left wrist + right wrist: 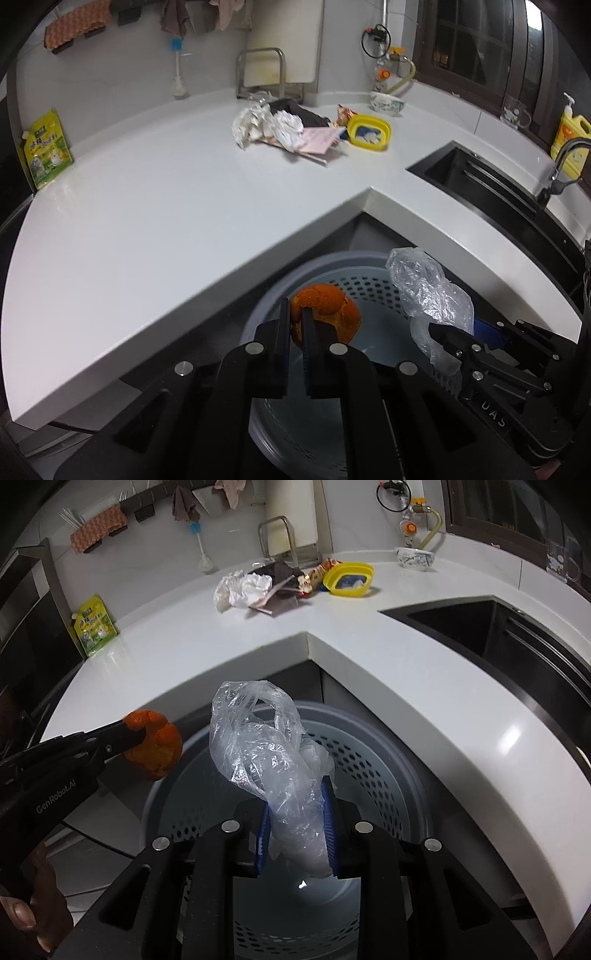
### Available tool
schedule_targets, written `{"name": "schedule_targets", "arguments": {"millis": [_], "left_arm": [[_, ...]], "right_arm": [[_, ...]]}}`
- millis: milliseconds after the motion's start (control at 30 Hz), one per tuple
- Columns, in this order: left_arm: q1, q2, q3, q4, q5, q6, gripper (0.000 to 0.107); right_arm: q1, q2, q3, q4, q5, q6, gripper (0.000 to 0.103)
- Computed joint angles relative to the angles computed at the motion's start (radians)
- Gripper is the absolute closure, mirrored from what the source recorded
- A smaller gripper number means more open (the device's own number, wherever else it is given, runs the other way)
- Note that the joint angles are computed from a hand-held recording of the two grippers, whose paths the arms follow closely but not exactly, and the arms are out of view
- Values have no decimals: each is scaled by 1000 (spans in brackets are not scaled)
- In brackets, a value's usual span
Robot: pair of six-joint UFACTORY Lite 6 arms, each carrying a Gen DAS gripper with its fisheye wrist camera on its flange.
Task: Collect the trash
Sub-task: 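Carry the bag and peel over the bin and open both tools, then move both tools back to the trash pile on the counter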
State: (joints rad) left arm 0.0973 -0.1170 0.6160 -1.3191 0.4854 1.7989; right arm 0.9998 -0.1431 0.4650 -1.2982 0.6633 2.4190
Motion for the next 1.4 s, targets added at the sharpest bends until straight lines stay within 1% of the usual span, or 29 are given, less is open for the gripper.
{"name": "schedule_targets", "arguments": {"millis": [100,233,300,333,367,400,433,500,567,600,667,733,833,933,1000,1067,1200,1267,1400], "left_arm": [[-23,2,-26,-32,-24,38,100],[-31,26,-23,-38,-38,42,98],[-32,34,-23,-52,-44,58,97],[-31,32,-28,-62,-47,68,97],[-31,34,-28,-70,-52,74,96],[-29,38,-27,-70,-51,74,96],[-28,41,-24,-73,-54,75,94],[-24,44,-22,-76,-57,79,89],[-18,47,-21,-80,-60,81,77],[-12,47,-21,-81,-57,81,72],[3,42,-24,-94,-47,94,53],[17,29,-33,-116,-37,119,49],[18,19,-35,-116,-40,122,47],[18,14,-35,-124,-54,129,39],[19,18,-24,-128,-64,129,37],[29,28,3,-100,-54,88,31],[41,42,61,-53,-36,16,26],[43,51,98,-32,-27,-21,22],[31,77,184,-22,-20,-82,17]], "right_arm": [[7,4,-24,-23,-13,53,79],[-10,12,-42,-60,-46,96,79],[-12,18,-42,-62,-54,97,78],[-11,17,-44,-67,-56,102,74],[-6,12,-48,-76,-54,112,66],[-2,13,-45,-74,-46,111,61],[3,13,-41,-66,-36,103,54],[14,6,-39,-52,-17,90,52],[12,-2,-41,-44,-14,81,51],[7,-7,-42,-45,-17,80,51],[4,-13,-48,-45,-21,84,51],[5,-15,-52,-50,-22,93,51],[2,-21,-58,-58,-27,103,51],[1,-36,-64,-61,-26,103,51],[2,-55,-68,-52,-20,88,51],[6,-76,-72,-41,-8,73,48],[-5,-122,-64,-8,8,2,48],[-11,-142,-52,9,24,-46,45],[-54,-172,-23,24,36,-143,43]]}}
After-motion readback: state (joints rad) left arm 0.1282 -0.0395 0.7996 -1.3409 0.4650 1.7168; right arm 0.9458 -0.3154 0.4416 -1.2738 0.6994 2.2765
